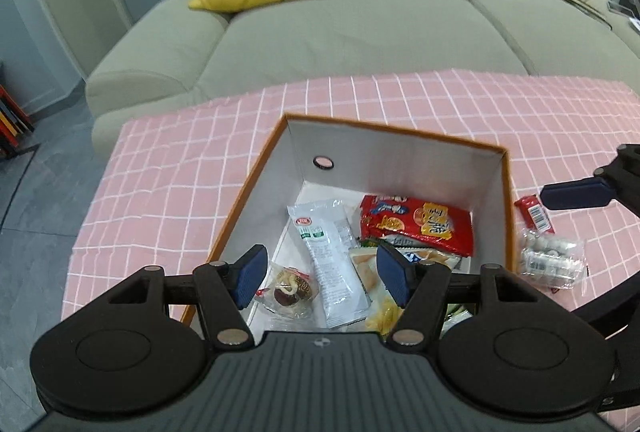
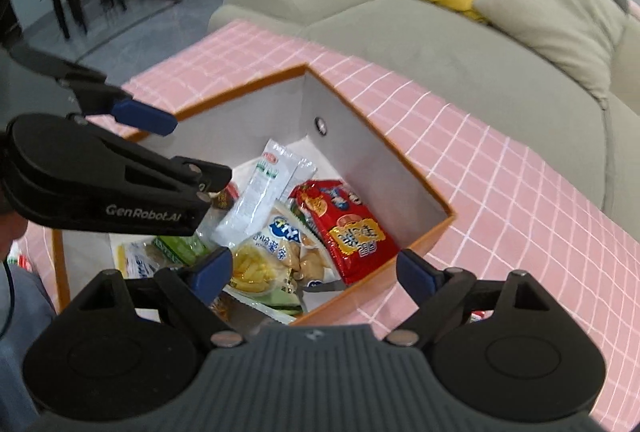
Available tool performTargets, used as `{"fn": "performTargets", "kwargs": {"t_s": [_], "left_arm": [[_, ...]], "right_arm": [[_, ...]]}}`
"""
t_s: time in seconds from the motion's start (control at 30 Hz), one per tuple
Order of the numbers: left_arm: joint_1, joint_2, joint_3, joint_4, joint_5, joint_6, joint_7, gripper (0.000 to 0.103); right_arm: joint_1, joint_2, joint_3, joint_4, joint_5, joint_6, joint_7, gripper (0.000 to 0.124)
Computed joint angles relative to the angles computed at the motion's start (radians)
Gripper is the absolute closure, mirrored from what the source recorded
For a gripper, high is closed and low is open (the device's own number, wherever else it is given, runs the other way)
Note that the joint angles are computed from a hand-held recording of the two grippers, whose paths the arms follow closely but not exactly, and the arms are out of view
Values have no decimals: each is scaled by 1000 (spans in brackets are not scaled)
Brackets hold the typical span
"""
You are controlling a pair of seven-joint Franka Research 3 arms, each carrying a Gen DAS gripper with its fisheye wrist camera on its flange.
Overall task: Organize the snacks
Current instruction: 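Withdraw both tools from the box toward the fish-ball pack and candy bar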
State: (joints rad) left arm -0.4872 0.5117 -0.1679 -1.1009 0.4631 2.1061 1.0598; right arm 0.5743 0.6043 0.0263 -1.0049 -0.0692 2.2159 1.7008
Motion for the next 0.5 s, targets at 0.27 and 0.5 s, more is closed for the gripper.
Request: {"fn": "performTargets", "kwargs": {"t_s": [0.27,0.5], "left_arm": [[-21,-115,-6,-161,80,88,-130,29],[-39,-194,-27,-280,158,163,-279,29]], "right_arm": [[26,-252,-32,-399,-125,245,229,38],[2,-433,-17,-657,-294,368,494,38]]}}
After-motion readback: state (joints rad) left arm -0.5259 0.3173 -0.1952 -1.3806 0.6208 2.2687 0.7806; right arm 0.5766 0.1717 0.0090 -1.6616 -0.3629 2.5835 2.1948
